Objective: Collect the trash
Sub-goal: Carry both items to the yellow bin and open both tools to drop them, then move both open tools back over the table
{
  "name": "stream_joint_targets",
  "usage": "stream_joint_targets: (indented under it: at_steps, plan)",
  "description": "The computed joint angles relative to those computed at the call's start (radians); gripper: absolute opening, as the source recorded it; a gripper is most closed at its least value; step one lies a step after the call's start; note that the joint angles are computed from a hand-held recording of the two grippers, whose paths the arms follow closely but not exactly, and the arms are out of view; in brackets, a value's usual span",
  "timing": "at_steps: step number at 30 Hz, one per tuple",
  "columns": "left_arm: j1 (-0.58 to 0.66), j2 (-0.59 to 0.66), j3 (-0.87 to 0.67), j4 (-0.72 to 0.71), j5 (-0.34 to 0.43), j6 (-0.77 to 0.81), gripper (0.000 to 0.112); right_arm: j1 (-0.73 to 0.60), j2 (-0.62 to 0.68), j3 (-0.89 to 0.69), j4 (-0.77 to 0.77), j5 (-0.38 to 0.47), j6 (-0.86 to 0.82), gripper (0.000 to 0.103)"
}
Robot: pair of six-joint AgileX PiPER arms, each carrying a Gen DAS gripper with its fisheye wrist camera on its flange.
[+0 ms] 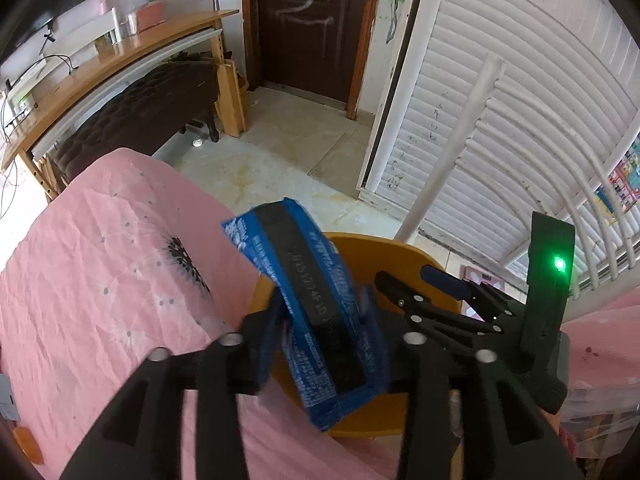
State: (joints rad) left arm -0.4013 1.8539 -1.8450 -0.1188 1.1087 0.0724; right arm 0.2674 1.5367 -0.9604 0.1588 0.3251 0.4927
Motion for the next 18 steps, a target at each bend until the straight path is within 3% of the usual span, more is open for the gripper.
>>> stream_joint_targets:
  at_steps: [3, 8, 10, 14, 18]
  plan:
    - [0.005, -0.031, 0.029, -0.006, -0.029, 0.010, 0.060, 0.002, -0.018, 0.005, -0.004, -0.004, -0.001, 0.066]
    - [0.042, -0.071, 0.048, -0.071, -0.017, 0.046, 0.061, 0.010, -0.040, 0.001, 0.048, -0.007, -0.036, 0.066]
    - [0.065, -0.102, 0.068, -0.105, -0.016, 0.066, 0.061, 0.025, -0.053, -0.007, -0.014, 0.000, 0.030, 0.066]
    - [0.120, -0.175, 0.123, -0.149, -0.022, 0.113, 0.068, 0.070, -0.089, -0.034, -0.167, 0.021, 0.186, 0.081]
    - [0.213, -0.247, 0.155, -0.213, 0.016, 0.202, 0.069, 0.127, -0.117, -0.076, -0.305, 0.072, 0.314, 0.082]
